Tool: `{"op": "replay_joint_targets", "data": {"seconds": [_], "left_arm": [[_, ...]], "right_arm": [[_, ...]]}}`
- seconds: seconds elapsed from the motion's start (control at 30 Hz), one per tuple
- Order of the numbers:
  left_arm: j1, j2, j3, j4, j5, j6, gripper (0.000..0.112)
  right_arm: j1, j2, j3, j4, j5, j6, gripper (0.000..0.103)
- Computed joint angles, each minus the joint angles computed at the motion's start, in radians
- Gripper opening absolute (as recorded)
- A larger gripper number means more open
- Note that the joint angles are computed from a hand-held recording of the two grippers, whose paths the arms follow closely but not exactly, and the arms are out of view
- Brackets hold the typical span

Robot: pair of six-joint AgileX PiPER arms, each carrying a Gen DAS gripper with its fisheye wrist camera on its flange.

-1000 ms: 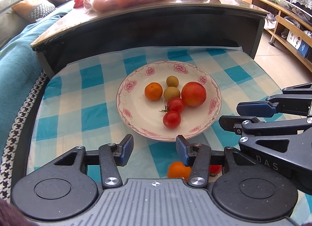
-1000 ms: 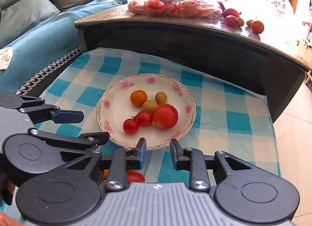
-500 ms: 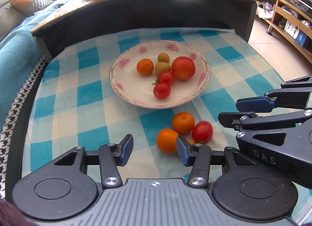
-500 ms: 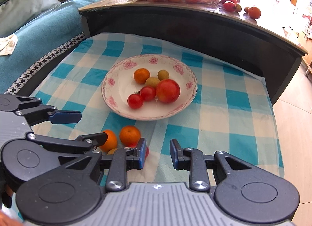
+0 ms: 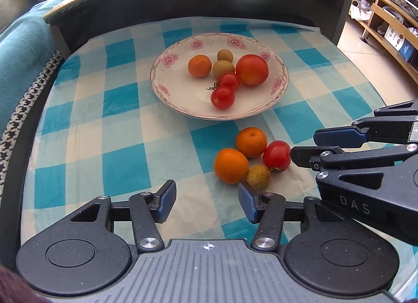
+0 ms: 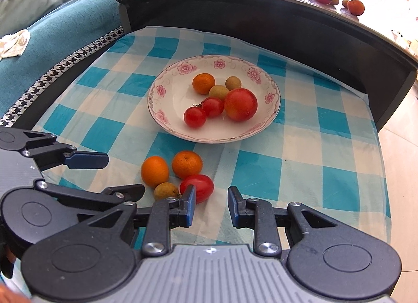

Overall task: Organize fruits
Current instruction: 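Grasp a red cherry tomato with the right gripper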

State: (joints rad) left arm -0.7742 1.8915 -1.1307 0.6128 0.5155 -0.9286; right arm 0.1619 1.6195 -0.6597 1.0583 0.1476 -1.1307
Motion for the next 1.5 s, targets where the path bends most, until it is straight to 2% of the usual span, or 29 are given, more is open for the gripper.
{"op": "replay_joint_targets", "data": {"seconds": [0.4, 0.63, 0.83, 0.97, 1.3, 1.5], "left_arm": [[0.03, -0.009, 0.015, -0.056, -0.027, 0.048, 0.062], [0.047, -0.018, 0.028, -0.071, -0.038, 0.055, 0.063], [0.056, -0.026, 0.038, -0.083, -0.049, 0.072, 0.064], [0.059, -0.024, 0.038, -0.097, -0.05, 0.085, 0.064], [0.052, -0.033, 0.049, -0.117, -0.08, 0.114, 0.065], [0.061, -0.018, 0.036, -0.107, -0.097, 0.102, 0.062]], "right_arm": [[-0.001, 0.054, -0.048, -0.092, 0.025, 0.097, 0.03], [-0.02, 0.083, -0.075, -0.01, 0.064, 0.03, 0.031], [-0.041, 0.101, -0.096, -0.013, 0.126, 0.047, 0.031], [-0.039, 0.125, -0.112, -0.027, 0.134, 0.063, 0.031], [-0.054, 0.14, -0.108, 0.084, 0.139, -0.062, 0.032], [-0.088, 0.105, -0.09, 0.068, 0.166, -0.059, 0.022]]}}
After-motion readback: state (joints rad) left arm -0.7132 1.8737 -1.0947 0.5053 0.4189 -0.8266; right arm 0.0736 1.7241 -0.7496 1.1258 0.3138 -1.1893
